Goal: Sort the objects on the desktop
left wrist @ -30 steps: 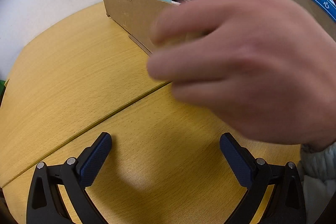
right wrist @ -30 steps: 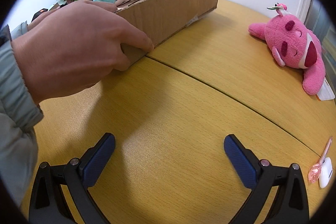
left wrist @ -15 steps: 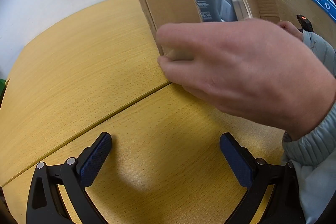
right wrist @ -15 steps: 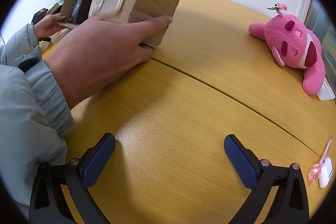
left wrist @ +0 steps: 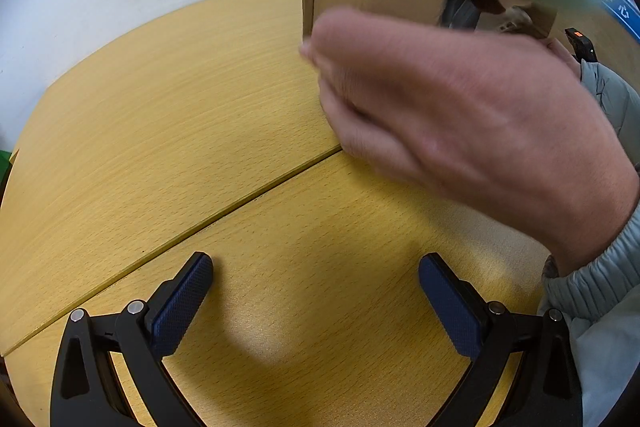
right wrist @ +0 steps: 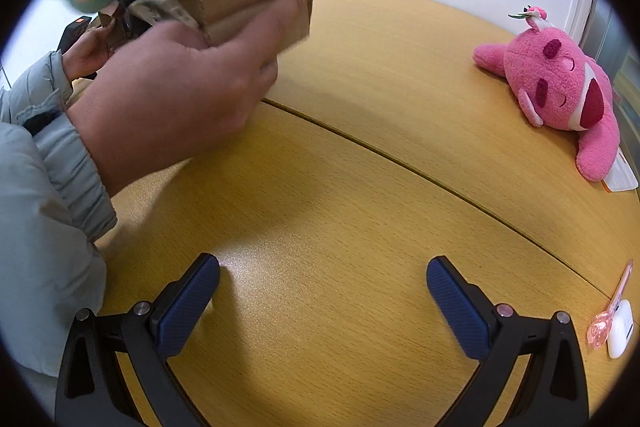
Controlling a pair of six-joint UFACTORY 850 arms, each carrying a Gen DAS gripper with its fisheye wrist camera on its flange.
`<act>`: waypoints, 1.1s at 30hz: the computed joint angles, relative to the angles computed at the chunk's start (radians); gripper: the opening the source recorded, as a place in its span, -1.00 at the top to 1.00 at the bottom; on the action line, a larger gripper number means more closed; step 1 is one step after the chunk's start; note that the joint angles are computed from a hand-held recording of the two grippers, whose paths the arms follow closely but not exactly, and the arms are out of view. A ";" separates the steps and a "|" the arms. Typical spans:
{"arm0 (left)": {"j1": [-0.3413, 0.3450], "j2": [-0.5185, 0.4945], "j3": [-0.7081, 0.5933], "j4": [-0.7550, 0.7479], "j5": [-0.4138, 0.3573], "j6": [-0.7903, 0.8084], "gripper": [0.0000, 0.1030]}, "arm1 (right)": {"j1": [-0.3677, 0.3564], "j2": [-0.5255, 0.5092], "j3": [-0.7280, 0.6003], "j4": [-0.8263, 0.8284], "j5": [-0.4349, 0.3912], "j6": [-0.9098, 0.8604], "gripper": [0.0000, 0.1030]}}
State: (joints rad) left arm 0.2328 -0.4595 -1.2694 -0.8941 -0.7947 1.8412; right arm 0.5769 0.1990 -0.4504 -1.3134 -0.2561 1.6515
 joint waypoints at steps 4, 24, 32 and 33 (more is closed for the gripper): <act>0.004 -0.002 -0.009 0.007 -0.007 -0.005 -1.00 | 0.001 0.001 0.002 -0.005 -0.001 0.006 -1.00; 0.015 -0.015 -0.066 0.043 -0.042 -0.045 -1.00 | 0.015 -0.001 0.002 -0.010 -0.011 0.023 -1.00; 0.012 -0.005 -0.047 0.037 -0.034 -0.036 -1.00 | 0.017 0.000 0.002 -0.003 -0.012 0.017 -1.00; 0.013 -0.005 -0.051 0.040 -0.037 -0.039 -1.00 | 0.017 0.000 0.002 -0.003 -0.012 0.017 -1.00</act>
